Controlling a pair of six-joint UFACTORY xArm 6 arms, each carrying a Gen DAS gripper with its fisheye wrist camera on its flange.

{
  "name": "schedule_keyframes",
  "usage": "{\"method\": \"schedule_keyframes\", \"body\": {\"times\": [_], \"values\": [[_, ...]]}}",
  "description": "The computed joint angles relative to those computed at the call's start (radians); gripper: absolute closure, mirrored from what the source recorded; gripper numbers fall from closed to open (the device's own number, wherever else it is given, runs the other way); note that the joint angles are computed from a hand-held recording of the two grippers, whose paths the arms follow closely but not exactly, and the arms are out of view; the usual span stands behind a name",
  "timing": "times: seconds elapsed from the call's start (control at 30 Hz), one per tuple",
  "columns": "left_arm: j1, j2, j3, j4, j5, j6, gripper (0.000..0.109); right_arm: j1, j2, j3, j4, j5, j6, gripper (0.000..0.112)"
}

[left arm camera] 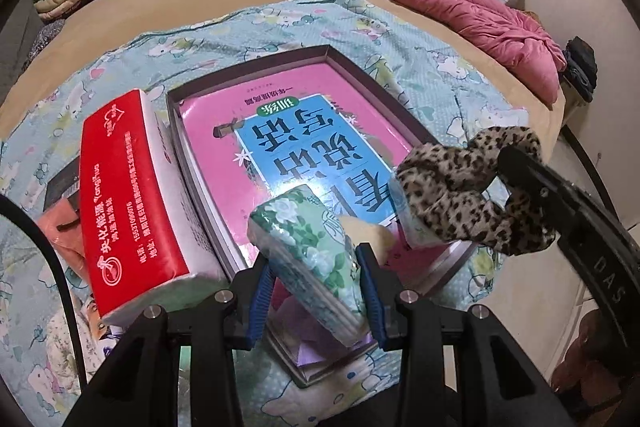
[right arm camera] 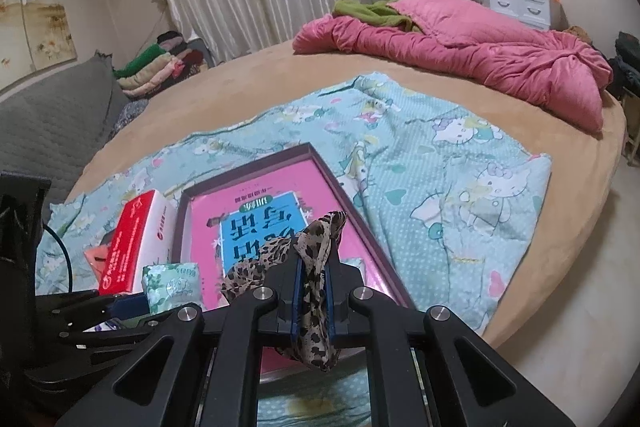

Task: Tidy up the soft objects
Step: 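Carry the wipes pack with the left tool while the right tool carries the leopard cloth to the tray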

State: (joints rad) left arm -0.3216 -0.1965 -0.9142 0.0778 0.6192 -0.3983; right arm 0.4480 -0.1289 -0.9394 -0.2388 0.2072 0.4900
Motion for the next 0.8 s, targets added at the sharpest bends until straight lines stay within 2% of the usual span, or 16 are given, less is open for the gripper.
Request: {"method": "schedule_keyframes", "body": {"times": [0.3, 0.47, 0.8], "values": [[0.011, 0.015, -0.006, -0.023, -0.025, 0.028, 0.068, 0.029, 0.072, -0.02, 0.119, -0.019, -0.114, 0.103], [0.02, 0.014, -0.004, -0.055, -0.038, 0.04, 0.068, 0.021, 0.105, -0.041, 0.073, 0.015, -0.067, 0.1], [0.041, 0.072, -0.053, -0.096, -0.023, 0.057, 0.067, 0.007, 0.125, -0.042, 0.087, 0.058, -0.069, 0.095]]}}
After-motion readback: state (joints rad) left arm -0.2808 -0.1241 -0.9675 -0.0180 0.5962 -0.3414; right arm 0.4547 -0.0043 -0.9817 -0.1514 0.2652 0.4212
